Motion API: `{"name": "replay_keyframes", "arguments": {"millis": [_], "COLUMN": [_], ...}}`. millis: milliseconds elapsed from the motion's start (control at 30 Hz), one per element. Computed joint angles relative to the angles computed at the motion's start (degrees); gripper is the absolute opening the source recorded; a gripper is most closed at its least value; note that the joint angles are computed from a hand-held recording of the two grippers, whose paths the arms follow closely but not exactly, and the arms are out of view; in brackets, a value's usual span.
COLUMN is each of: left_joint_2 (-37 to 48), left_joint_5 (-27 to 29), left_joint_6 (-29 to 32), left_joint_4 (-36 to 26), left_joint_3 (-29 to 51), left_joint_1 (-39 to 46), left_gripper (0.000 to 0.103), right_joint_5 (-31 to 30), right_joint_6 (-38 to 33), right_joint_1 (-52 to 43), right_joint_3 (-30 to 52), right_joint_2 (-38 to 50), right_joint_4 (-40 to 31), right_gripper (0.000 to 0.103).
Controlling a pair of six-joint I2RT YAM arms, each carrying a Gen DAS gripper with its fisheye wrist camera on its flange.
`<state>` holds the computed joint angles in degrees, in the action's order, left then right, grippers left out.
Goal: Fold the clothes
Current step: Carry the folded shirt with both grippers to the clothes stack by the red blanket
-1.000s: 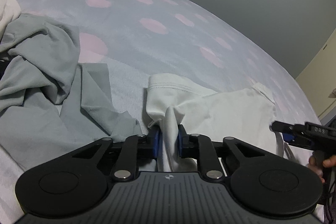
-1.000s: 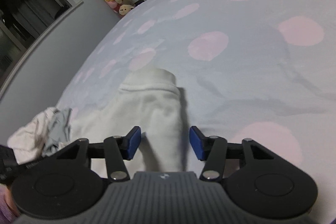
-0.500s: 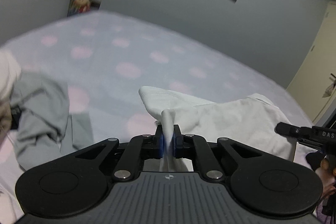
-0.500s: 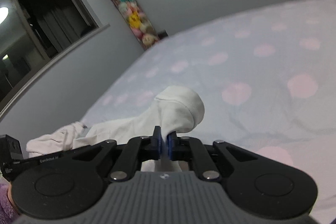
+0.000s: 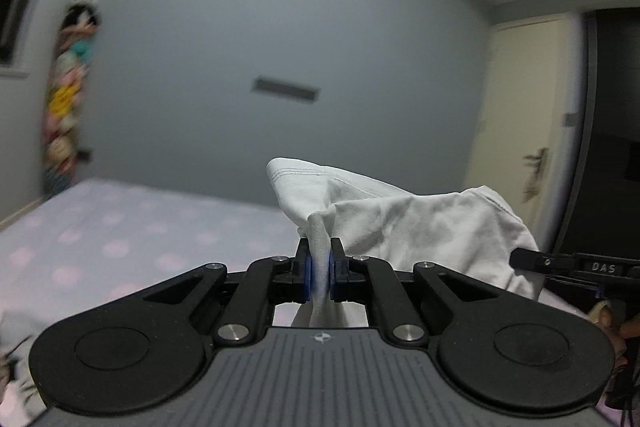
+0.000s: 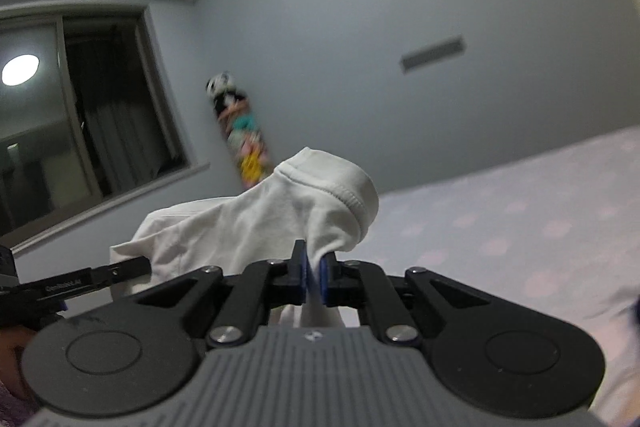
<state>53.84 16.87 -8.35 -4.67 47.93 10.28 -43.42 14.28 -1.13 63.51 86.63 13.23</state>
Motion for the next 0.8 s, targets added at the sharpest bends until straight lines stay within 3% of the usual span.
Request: {"name": "replay_keyframes", "arguments": {"millis": [200,367,533,667,800], "left_joint_2": [1.8,8.5,18.8,27.5,34.9], "left_joint_5": [-10.7,-18.5,-23.1,-23.2,-21.7], "left_joint_6": [-2.4,-3.0,-2.8,-4.2,-7.2], "left_joint_4": [0.0,2.8,6.2,9.2,8.3], "left_joint_3": [7.5,14.2,21.9,27.6,34.6], "left_joint_1": [-20.8,-37.9,-51.7,-58.9,-64.5], "left_gripper": [0.006,0.006,0.006,0.006,0.006], "right_joint_5": [-9.7,-19.1,-26.4,-28.7,-29.1], "right_joint_6": [-0.9,-1.6,-5.0,-12.2,-19.2], "right_joint_1": [-18.2,-36.0,-52.3,-62.3,-69.2], "right_joint_3": [2.5,9.9,20.1,32.1,46.7], "right_joint_2": [-8.1,-8.2,-2.9,4.5,13.6], "right_joint_4": [-4.7,-9.6,-15.9,-26.7,-37.9], "right_gripper": [0.007,0.007,0.007,0.007,0.007]}}
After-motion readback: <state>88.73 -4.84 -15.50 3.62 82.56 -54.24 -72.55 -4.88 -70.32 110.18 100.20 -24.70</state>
